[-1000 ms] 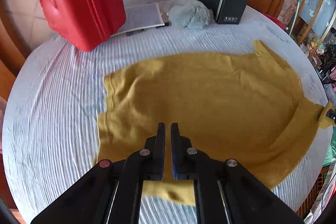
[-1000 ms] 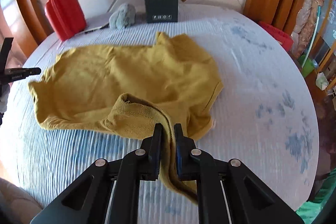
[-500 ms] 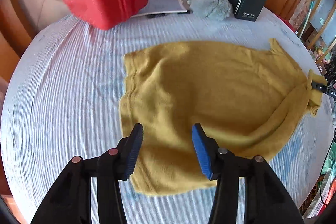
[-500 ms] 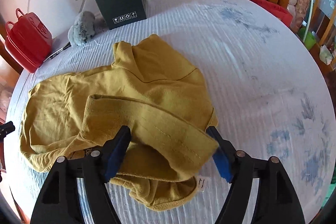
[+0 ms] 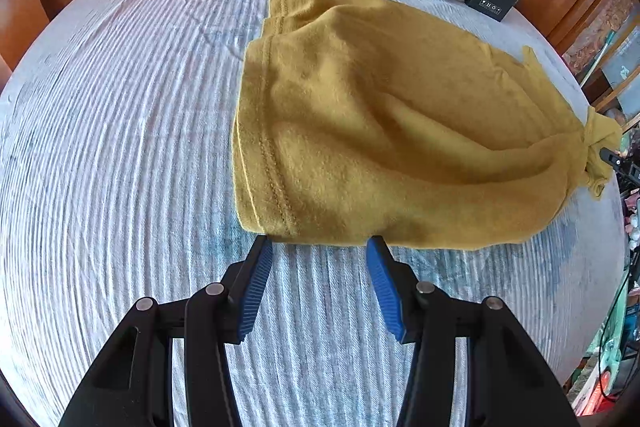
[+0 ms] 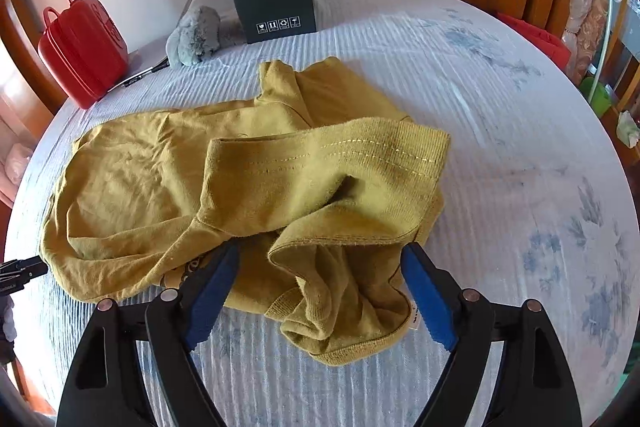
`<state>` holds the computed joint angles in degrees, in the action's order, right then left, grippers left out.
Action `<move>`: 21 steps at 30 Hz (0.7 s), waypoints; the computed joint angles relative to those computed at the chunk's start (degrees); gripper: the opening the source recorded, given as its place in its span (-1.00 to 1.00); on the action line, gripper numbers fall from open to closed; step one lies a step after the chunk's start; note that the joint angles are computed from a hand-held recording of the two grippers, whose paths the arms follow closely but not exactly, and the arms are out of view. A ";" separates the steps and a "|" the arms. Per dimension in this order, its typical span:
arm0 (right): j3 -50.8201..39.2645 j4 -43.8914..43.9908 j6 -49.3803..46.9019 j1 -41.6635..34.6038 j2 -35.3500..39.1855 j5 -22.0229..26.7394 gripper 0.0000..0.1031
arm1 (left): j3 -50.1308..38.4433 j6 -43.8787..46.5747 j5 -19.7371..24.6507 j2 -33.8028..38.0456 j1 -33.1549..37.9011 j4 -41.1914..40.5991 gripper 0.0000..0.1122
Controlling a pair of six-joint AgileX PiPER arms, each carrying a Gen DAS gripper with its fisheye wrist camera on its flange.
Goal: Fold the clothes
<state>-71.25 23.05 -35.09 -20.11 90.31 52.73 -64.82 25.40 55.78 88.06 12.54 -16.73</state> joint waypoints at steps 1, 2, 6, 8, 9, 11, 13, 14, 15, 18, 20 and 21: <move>0.09 0.13 -0.10 -0.04 -0.10 -0.06 0.60 | 0.32 -0.30 -1.16 0.11 -0.53 0.05 -0.06; 0.21 0.53 -0.44 -0.25 -0.20 -0.10 0.61 | 0.30 0.05 -2.04 0.35 -0.64 -0.70 -0.04; 0.75 1.90 -1.53 -0.84 -0.36 -0.59 0.93 | -0.51 -1.49 -3.86 1.66 -2.70 -1.73 0.25; 1.10 2.22 -1.87 -0.85 -0.36 -1.20 0.93 | -0.51 -3.37 -5.60 1.87 -4.41 -0.80 0.24; 1.42 2.03 -1.83 -0.56 -0.47 -1.95 0.93 | -0.60 -4.36 -6.37 2.01 -5.25 -0.34 0.19; 1.86 1.70 -1.68 0.00 -0.52 -3.15 0.92 | -1.22 -7.04 -7.73 2.60 -7.36 1.52 -0.18; 1.63 2.11 -1.67 0.23 0.06 -2.95 0.49 | -3.32 -9.37 -6.67 3.89 -9.39 2.17 -0.70; 0.92 1.95 -1.19 0.43 0.89 -2.01 -0.40 | -3.89 -10.19 -6.38 4.05 -9.91 2.69 -0.74; 0.27 1.60 -0.57 0.69 1.61 -1.23 -0.78 | -3.68 -9.61 -6.46 3.64 -9.60 2.74 -0.77; 1.68 3.72 -2.30 -0.49 -1.22 -2.04 -0.88 | -4.97 -7.81 -4.59 1.05 -7.39 1.64 -0.78; 2.52 8.50 -6.15 -4.16 -5.18 0.16 -0.88 | -6.25 -5.30 -1.15 -2.00 -4.55 0.18 -0.78; 2.92 10.98 -8.39 -6.59 -7.51 2.35 -0.88 | -6.95 -2.79 1.31 -3.53 -2.31 -1.15 -0.78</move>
<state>-68.33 34.04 -43.48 -26.70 82.80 55.07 -71.77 22.61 57.09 84.53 10.23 -17.87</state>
